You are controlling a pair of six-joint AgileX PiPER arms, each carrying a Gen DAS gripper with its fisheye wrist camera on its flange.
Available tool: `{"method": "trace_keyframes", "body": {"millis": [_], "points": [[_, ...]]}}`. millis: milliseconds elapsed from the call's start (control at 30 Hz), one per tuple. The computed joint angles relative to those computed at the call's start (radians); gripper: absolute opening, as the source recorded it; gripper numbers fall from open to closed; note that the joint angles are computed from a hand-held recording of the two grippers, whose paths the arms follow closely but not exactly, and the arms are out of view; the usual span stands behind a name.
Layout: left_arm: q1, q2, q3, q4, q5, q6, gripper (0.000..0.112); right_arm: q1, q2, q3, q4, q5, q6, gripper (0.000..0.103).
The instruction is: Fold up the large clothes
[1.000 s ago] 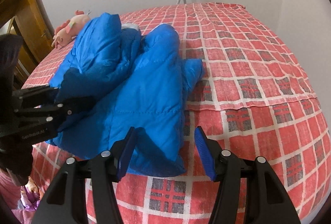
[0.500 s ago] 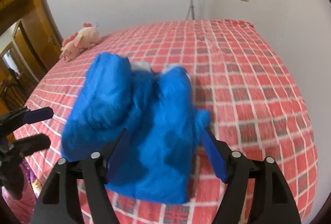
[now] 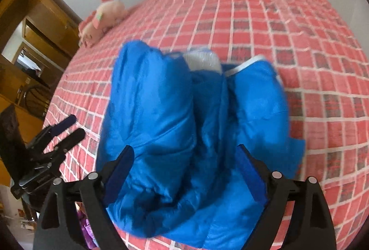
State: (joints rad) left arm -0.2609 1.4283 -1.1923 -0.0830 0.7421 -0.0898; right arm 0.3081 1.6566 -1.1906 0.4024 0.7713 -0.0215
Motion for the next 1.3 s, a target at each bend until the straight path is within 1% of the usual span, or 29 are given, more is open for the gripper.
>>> {"method": "trace_keyframes", "body": {"millis": [100, 200, 233, 267, 333, 367, 433, 500, 533, 633, 733, 933, 967, 1100, 1200, 1300], "points": [[0.021, 0.004, 0.023, 0.012, -0.03, 0.004, 0.069, -0.003, 0.084, -0.053, 0.034, 0.031, -0.004, 0.09], [0.062, 0.011, 0.037, -0.04, -0.037, 0.061, 0.07, -0.011, 0.126, -0.08, 0.091, 0.039, -0.035, 0.09], [0.076, 0.014, 0.042, -0.056, -0.04, 0.077, 0.07, -0.007, 0.135, -0.086, 0.098, 0.035, -0.042, 0.086], [0.08, 0.011, 0.048, -0.06, -0.042, 0.081, 0.07, -0.004, 0.142, -0.091, 0.111, 0.029, -0.059, 0.081], [0.095, 0.014, 0.056, -0.075, -0.045, 0.095, 0.07, 0.011, 0.133, -0.083, 0.129, 0.003, -0.089, 0.053], [0.1, 0.017, 0.056, -0.079, -0.044, 0.098, 0.07, 0.016, 0.127, -0.083, 0.127, -0.002, -0.095, 0.047], [0.11, 0.02, 0.057, -0.087, -0.042, 0.097, 0.07, 0.034, 0.104, -0.088, 0.104, -0.01, -0.093, 0.029], [0.114, 0.019, 0.056, -0.096, -0.039, 0.098, 0.07, 0.041, 0.069, -0.081, 0.084, -0.012, -0.091, 0.02], [0.111, 0.014, 0.057, -0.097, -0.039, 0.095, 0.07, 0.042, 0.051, -0.078, 0.079, -0.012, -0.091, 0.017], [0.081, -0.008, 0.059, -0.077, -0.042, 0.066, 0.07, 0.041, -0.024, -0.048, 0.065, -0.022, -0.102, 0.013], [0.036, -0.033, 0.058, -0.056, -0.042, 0.031, 0.07, 0.013, -0.126, -0.005, 0.088, -0.014, -0.141, 0.011], [-0.1, -0.055, 0.036, 0.005, -0.047, -0.044, 0.071, -0.055, -0.302, 0.07, 0.021, 0.017, -0.126, 0.01], [-0.128, -0.053, 0.033, 0.023, -0.051, -0.064, 0.071, -0.066, -0.313, 0.077, 0.015, 0.017, -0.12, 0.01], [-0.213, -0.019, 0.015, 0.07, -0.059, -0.115, 0.071, -0.218, -0.356, 0.182, 0.084, 0.02, -0.216, 0.01], [-0.271, 0.026, 0.0, 0.119, -0.056, -0.158, 0.071, -0.328, -0.355, 0.262, 0.177, 0.021, -0.347, 0.01], [-0.311, 0.064, -0.008, 0.151, -0.058, -0.187, 0.071, -0.435, -0.322, 0.33, 0.29, 0.023, -0.499, 0.011]]}}
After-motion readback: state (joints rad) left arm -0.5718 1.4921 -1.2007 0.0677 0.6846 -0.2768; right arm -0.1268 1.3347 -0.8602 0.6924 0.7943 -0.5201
